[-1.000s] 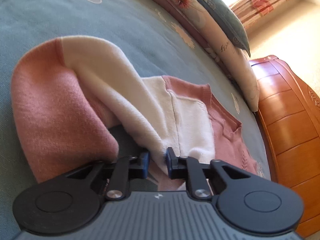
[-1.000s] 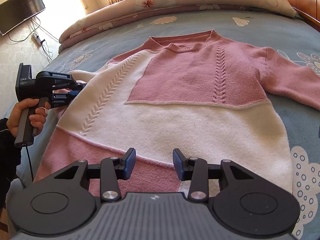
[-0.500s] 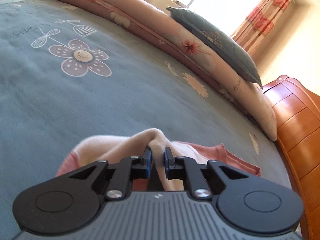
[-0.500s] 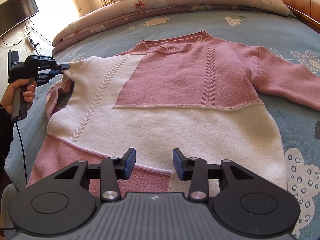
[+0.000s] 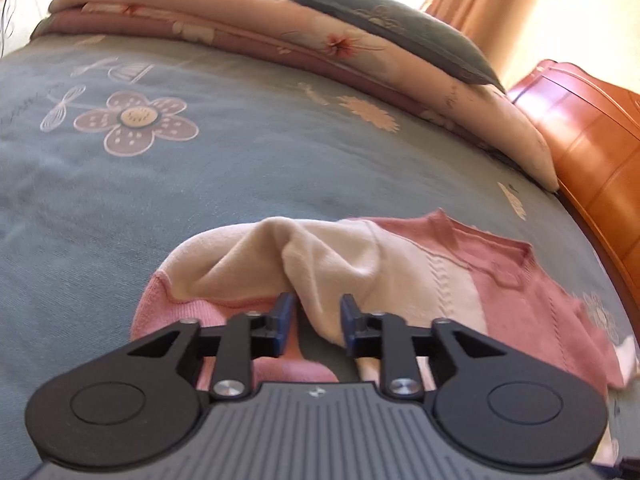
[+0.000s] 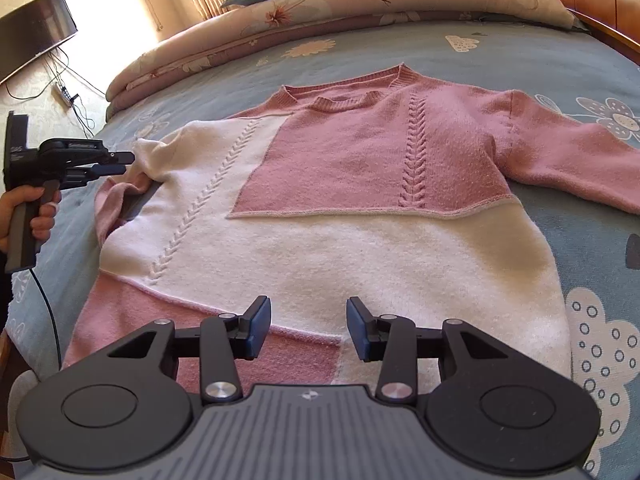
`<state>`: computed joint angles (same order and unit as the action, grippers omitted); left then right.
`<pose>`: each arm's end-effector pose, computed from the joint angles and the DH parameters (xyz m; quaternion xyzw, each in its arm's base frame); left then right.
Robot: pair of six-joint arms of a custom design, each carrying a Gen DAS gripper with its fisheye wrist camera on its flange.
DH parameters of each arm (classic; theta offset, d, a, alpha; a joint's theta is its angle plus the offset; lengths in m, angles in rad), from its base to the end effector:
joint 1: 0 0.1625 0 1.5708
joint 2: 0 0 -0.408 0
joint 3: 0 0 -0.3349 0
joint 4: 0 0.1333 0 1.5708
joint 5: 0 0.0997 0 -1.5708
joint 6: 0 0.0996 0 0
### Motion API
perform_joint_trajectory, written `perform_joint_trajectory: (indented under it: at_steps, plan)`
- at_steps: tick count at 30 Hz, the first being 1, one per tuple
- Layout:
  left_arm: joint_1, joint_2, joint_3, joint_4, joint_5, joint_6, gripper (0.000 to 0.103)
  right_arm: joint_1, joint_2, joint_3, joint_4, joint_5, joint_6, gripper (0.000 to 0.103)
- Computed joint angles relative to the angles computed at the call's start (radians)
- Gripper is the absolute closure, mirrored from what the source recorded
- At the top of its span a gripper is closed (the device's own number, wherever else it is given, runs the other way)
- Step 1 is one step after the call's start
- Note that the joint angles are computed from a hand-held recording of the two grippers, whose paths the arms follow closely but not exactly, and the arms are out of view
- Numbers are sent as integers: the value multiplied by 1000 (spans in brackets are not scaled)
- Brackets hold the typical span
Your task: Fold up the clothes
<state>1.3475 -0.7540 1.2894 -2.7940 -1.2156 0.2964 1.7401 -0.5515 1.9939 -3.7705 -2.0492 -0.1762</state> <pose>0.0039 -0.7410 0.2621 0.1805 0.9108 -0.3256 0.1783 0.1744 -0.5014 0.0484 0.0689 -0.9043 0.3584 0.2214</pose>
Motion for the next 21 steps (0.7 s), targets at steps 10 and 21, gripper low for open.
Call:
perform_joint_trajectory:
  at_steps: [10,21]
  plan:
    - [-29,-145,231,-62,88,-31,51,24,-12,74,-91,21,1,55]
    - [-31,-83,273,-132,180,-92,70,38,-24,131,-168,-11,20,55]
